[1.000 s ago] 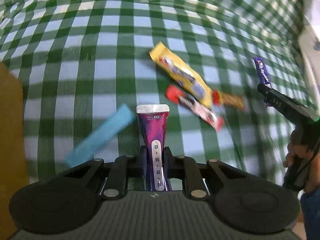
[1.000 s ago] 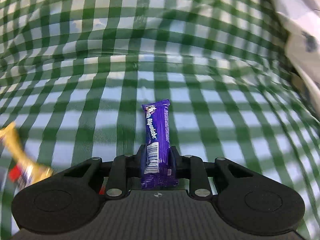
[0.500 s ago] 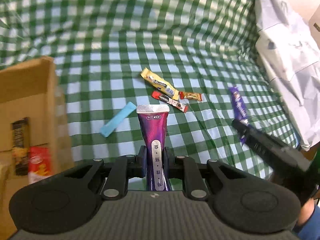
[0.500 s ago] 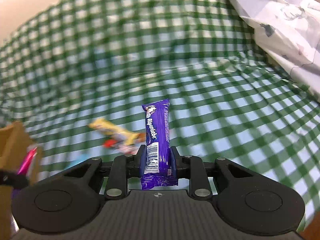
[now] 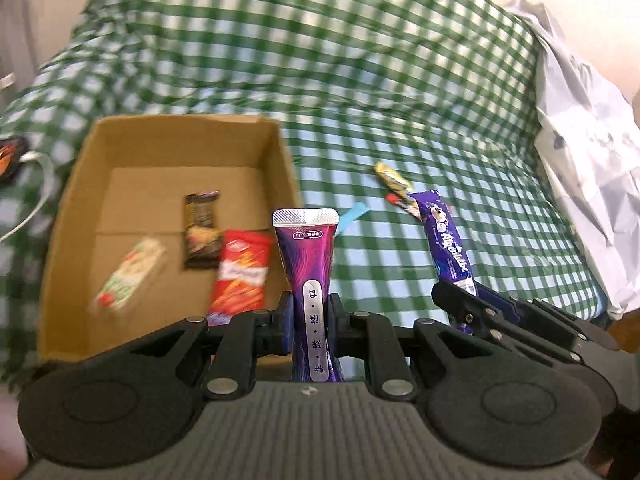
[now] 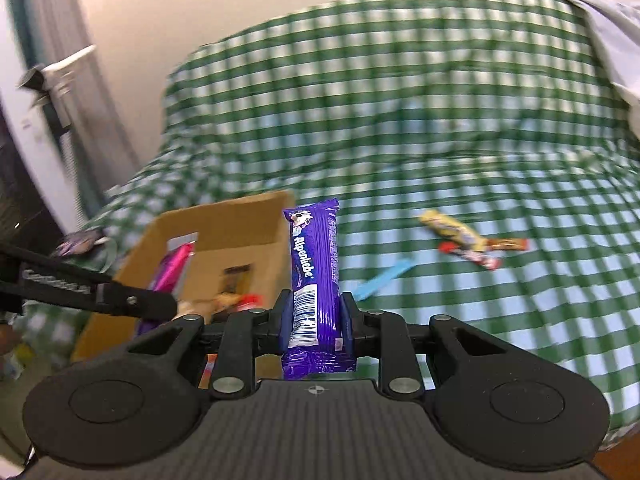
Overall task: Organize snacks
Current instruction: 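Carry the purple tube and chocolate bar with both tools over the box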
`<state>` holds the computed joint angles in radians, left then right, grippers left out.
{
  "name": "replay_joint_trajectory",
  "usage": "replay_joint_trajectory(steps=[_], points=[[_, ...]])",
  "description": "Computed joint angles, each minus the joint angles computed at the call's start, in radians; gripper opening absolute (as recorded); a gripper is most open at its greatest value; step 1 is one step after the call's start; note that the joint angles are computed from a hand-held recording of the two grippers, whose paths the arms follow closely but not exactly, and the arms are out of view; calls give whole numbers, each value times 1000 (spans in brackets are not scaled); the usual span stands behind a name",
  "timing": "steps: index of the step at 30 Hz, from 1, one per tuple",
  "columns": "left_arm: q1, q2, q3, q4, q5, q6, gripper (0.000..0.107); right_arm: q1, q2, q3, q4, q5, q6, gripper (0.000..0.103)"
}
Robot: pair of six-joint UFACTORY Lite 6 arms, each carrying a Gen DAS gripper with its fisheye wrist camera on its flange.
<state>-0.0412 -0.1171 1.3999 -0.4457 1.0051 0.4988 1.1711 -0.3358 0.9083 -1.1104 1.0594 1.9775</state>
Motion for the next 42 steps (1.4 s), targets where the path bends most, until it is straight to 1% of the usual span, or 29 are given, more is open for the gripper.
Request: replay_joint_trajectory(steps=[1, 6, 9, 13, 18, 23, 30, 42], points=[[50, -15, -7, -21, 24, 35, 18, 35, 44, 47, 1, 14, -2, 26], [258, -85, -62, -117, 83, 224, 18, 146, 222, 241, 23, 51, -27, 26], [369, -95, -68, -176, 137, 313, 18, 195, 309, 345, 44, 81, -58, 26], [471, -107, -80, -233, 188, 390, 18, 228, 386, 444, 64, 112, -105, 26], [551, -115, -88, -276, 235, 451, 18, 262, 457, 548, 72, 168, -150, 26], [595, -108, -82, -293, 265, 472, 18, 282, 496, 600, 76, 200, -165, 26], [622, -102, -75, -308, 280, 480, 18, 287, 519, 635, 80, 217, -185, 26], [605, -68, -43, -302, 250, 446, 18, 276, 504, 616, 95, 201, -192, 26]])
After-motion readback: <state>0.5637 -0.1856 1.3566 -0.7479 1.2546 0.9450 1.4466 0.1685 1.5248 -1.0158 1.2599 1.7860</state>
